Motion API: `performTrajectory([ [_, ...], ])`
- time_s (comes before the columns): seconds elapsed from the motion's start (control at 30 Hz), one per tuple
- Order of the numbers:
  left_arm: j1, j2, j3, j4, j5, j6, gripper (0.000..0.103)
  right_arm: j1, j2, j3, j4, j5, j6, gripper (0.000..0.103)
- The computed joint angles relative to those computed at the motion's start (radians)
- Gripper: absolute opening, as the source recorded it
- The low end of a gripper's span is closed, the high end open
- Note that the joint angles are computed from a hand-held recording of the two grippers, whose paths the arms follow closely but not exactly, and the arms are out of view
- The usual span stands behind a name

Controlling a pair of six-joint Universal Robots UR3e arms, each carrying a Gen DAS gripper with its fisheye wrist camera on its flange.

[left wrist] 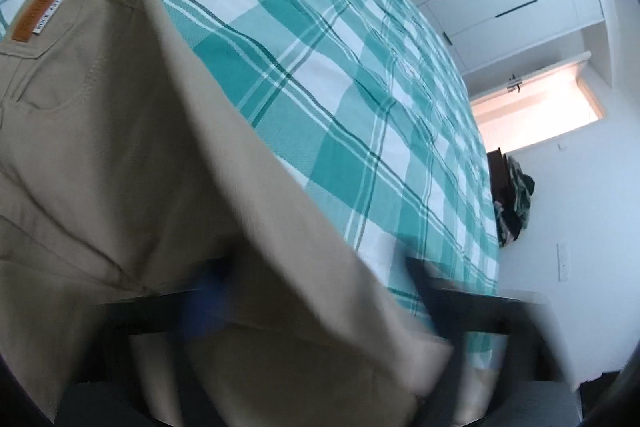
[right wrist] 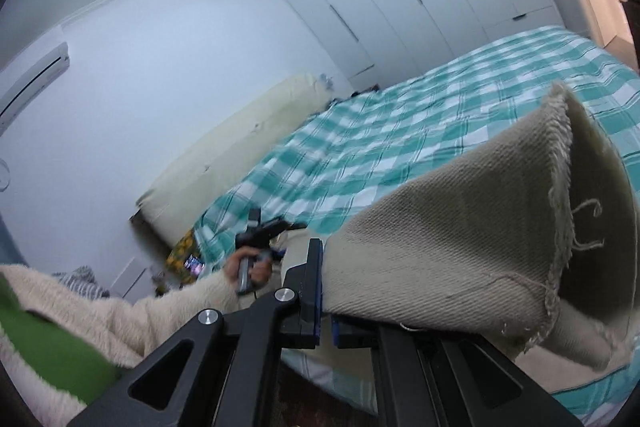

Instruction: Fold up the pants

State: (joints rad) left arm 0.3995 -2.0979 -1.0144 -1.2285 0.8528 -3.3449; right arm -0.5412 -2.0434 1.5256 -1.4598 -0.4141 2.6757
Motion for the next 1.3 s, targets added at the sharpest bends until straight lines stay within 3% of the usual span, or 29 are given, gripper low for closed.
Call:
performTrajectory([
  [0.03,0.004,-0.026,0.034,-0.034,-0.018,-0.022,0.004,0.001,0.03,0.002,-0.042,-0.038,0.019,0.003],
  [0.17,0.02,0.079,-0.058,0.095,-0.045,-0.092,0.002,0.078,0.277,-0.075,-0.426,-0.277,0.259,0.003],
  [0.23,0.053,0.253,-0.21,0.226,-0.083,-0.097,0.002,0.066,0.371,-0.131,-0.546,-0.27,0.354,0.003],
  [0.27,0.075,0.348,-0.294,0.271,-0.098,-0.08,0.004,0.037,0.404,-0.159,-0.574,-0.212,0.392,0.003],
  [0.33,0.13,0.545,-0.467,0.252,-0.128,0.014,0.006,-0.03,0.411,-0.17,-0.491,-0.127,0.355,0.003],
  [0.43,0.16,0.769,-0.724,0.101,-0.095,0.176,0.006,-0.095,0.339,-0.076,-0.275,-0.148,0.181,0.003],
  [0.53,0.076,0.798,-0.954,0.113,0.051,0.221,0.006,-0.116,0.255,0.191,-0.261,-0.369,0.154,0.003],
  [0.63,0.053,0.777,-1.091,0.205,0.09,0.177,0.006,-0.112,0.249,0.415,-0.394,-0.546,0.199,0.005],
  [0.7,0.057,0.783,-1.103,0.223,0.082,0.166,0.006,-0.115,0.251,0.507,-0.499,-0.561,0.224,0.013],
  [0.73,0.055,0.782,-1.095,0.219,0.083,0.17,0.006,-0.117,0.225,0.537,-0.53,-0.58,0.235,0.025],
  [0.77,0.053,0.784,-1.085,0.215,0.084,0.176,0.006,-0.109,0.219,0.537,-0.552,-0.585,0.254,0.044],
  [0.83,0.053,0.782,-1.082,0.23,0.078,0.175,0.006,-0.145,0.17,0.567,-0.547,-0.535,0.248,0.072],
  [0.87,0.053,0.781,-1.089,0.242,0.075,0.168,0.006,-0.175,0.139,0.585,-0.542,-0.507,0.249,0.073],
  [1.0,0.071,0.786,-1.08,0.236,0.053,0.171,0.006,-0.277,0.107,0.585,-0.451,-0.45,0.22,0.071],
  [1.1,0.095,0.805,-1.06,0.223,0.008,0.178,0.006,-0.349,0.111,0.585,-0.418,-0.396,0.269,0.037],
  [1.13,0.109,0.817,-1.053,0.209,-0.015,0.189,0.006,-0.371,0.109,0.594,-0.418,-0.385,0.285,0.012],
  [1.17,0.118,0.825,-1.045,0.197,-0.03,0.199,0.005,-0.389,0.105,0.584,-0.408,-0.389,0.294,0.004],
  [1.3,0.142,0.852,-0.98,0.076,-0.049,0.266,0.003,-0.375,0.133,0.456,-0.305,-0.418,0.224,0.004],
])
